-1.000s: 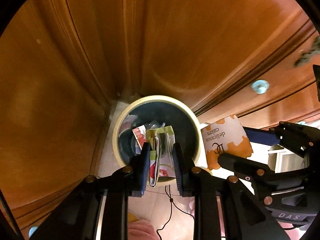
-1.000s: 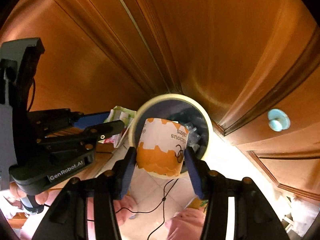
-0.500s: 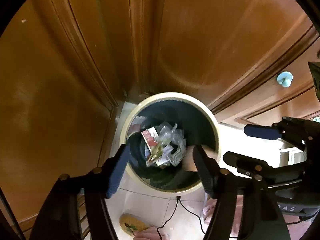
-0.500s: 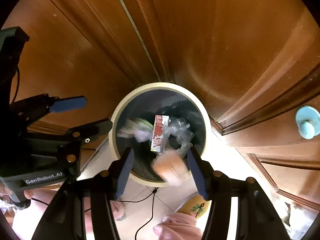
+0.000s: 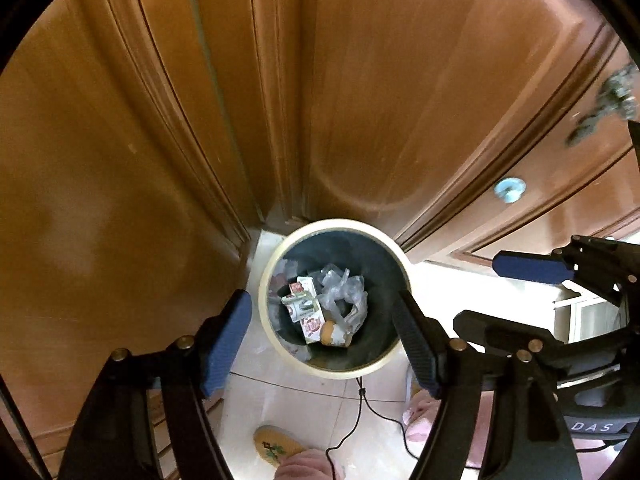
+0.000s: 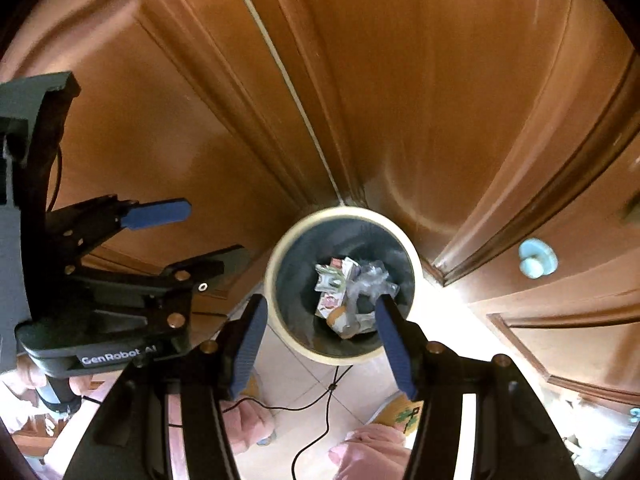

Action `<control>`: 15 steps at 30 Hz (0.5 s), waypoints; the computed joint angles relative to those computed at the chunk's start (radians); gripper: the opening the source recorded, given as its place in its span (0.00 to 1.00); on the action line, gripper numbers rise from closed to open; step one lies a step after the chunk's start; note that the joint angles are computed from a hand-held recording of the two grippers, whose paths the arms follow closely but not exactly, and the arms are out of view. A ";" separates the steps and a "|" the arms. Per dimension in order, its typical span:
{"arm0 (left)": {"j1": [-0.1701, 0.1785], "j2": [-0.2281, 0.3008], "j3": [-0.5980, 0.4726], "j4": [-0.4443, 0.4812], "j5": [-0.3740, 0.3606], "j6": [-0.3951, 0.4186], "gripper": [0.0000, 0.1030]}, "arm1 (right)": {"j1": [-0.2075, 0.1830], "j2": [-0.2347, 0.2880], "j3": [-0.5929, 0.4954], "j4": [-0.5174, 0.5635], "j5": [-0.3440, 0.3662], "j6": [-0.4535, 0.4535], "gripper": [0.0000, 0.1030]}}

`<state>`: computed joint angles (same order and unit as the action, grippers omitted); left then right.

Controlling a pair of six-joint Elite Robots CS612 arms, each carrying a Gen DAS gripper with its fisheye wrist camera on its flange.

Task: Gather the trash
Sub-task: 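Raise both tools back up to the remaining counter trash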

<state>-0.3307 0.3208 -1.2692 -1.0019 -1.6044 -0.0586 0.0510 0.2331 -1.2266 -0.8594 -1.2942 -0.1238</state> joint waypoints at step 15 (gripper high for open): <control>-0.003 -0.198 0.096 0.055 -0.010 0.042 0.69 | -0.006 -0.196 0.114 -0.059 0.025 0.037 0.55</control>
<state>-0.3338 0.1228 -1.1729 -0.9472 -1.6144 -0.0167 0.0454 0.0374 -1.1122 -0.9184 -1.2692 -0.0872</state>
